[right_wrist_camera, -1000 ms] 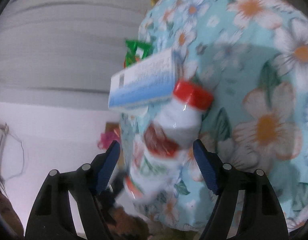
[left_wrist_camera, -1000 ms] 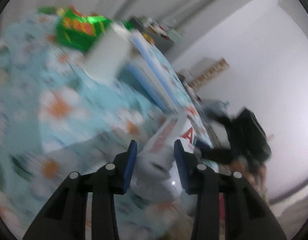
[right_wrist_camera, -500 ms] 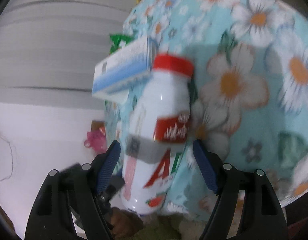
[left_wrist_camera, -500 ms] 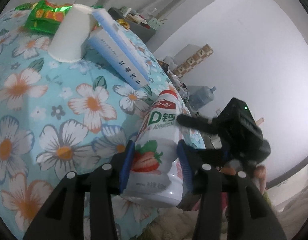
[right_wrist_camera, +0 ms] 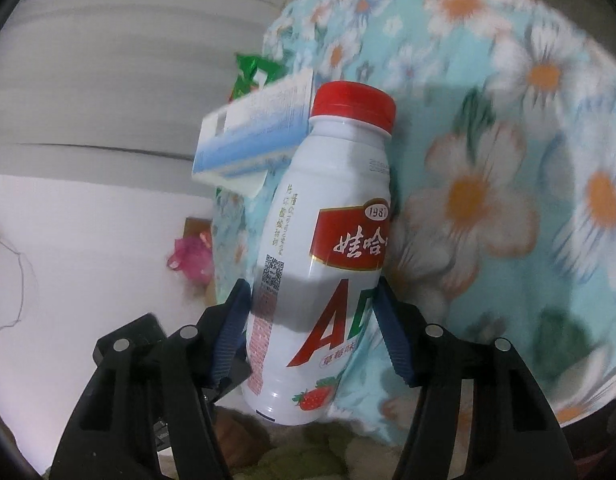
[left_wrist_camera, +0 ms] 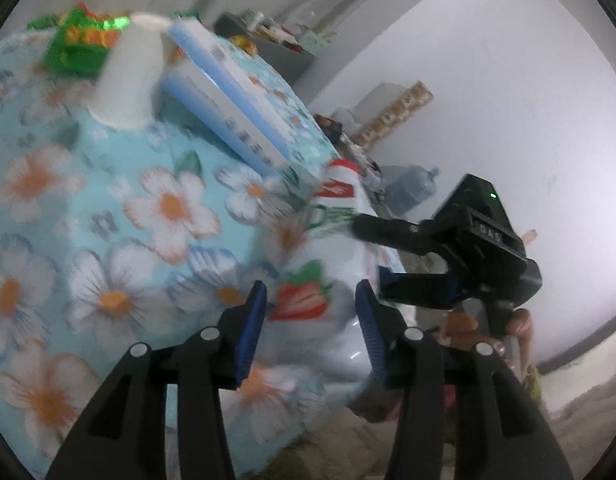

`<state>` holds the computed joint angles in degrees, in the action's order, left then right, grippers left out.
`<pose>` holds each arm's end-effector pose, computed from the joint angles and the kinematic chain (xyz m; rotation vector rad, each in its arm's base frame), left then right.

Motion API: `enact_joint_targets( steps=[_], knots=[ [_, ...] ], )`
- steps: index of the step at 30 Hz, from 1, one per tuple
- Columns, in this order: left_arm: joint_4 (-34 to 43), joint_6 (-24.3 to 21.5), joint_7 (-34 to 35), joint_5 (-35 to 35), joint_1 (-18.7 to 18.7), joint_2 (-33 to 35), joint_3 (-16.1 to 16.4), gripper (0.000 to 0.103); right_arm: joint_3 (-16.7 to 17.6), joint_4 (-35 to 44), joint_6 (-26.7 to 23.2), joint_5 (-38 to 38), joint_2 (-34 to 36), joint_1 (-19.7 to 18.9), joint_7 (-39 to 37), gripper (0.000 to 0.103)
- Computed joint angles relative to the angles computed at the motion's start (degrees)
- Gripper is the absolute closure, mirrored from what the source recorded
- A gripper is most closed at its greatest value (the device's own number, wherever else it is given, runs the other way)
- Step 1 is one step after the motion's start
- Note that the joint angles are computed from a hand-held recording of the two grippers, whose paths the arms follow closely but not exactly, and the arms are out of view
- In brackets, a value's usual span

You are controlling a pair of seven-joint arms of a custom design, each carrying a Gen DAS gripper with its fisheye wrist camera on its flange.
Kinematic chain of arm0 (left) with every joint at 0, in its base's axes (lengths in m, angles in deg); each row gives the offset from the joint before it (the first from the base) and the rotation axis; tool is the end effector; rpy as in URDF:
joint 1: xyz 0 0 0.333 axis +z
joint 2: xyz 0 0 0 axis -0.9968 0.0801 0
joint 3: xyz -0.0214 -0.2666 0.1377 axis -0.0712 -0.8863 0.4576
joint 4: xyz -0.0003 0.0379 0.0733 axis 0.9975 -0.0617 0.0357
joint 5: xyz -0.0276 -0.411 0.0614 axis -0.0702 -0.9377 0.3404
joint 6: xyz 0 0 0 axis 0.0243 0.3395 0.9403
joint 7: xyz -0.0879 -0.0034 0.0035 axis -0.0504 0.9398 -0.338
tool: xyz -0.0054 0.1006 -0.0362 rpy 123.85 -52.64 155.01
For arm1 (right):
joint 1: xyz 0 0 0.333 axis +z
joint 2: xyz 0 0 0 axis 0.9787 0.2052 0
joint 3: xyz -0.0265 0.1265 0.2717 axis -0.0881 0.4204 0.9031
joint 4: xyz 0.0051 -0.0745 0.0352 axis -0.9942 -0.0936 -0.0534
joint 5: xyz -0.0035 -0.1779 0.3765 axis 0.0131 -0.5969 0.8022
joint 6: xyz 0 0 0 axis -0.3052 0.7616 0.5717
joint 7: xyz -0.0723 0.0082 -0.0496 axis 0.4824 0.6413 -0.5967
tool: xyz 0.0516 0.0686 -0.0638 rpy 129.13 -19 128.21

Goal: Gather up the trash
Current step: 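Grasp the white AD milk bottle with the right tool, then grasp the green snack packet with the left tool while the right tool holds the bottle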

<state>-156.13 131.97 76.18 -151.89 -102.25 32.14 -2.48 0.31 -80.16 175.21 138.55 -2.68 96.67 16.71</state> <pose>0.4177 -0.1317 0.4470 1.6147 -2.1127 1.2762 0.4588 0.0848 0.4935 -1.1788 1.8634 0.4224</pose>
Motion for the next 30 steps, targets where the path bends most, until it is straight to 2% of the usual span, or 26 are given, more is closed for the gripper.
enact_joint_targets(
  steps=[2,5,11,14,15,17,19,21,27,30],
  knots=[
    [0.30,3.56,-0.99,1.36,1.17,-0.08,-0.80,0.059,-0.08,0.18,0.26,-1.91,-0.51,-1.16,0.26,0.044],
    [2.18,7.76,-4.39,3.19,3.13,1.62,-0.03,0.058,-0.15,1.11,-0.38,-5.93,-0.20,-2.56,1.30,0.044],
    [10.07,12.96,-14.21,5.54,8.00,10.26,2.23,0.058,-1.58,1.54,-2.08,-3.86,1.21,-2.48,-0.18,0.043],
    [16.61,9.55,-17.70,4.16,10.55,17.66,3.63,0.057,-1.86,1.37,-2.64,-3.06,1.01,-2.95,-1.05,0.042],
    [18.76,6.73,-18.95,2.71,11.65,20.09,4.16,0.057,-1.68,1.77,-2.54,-2.75,1.53,-2.92,-1.08,0.042],
    [23.14,-1.46,-20.98,-5.27,13.65,26.01,5.83,0.057,-1.34,2.19,-2.59,-2.78,1.99,-3.18,-0.97,0.041],
    [25.54,-5.04,-23.84,-9.34,15.66,29.75,5.53,0.057,-0.87,2.67,-2.46,-3.18,2.46,-3.40,-0.60,0.041],
    [26.59,-5.61,-24.15,-12.54,17.18,31.77,4.32,0.057,-0.54,3.22,-2.21,-3.25,3.14,-3.40,-0.42,0.040],
    [28.36,-2.41,-22.54,-19.60,20.71,33.86,-0.45,0.057,-0.53,3.48,-2.75,-2.84,3.56,-3.59,-0.49,0.039],
    [29.36,-2.13,-20.74,-25.60,22.37,34.85,-2.60,0.057,-0.37,3.79,-2.78,-2.51,4.11,-3.61,-0.55,0.039]
  ],
)
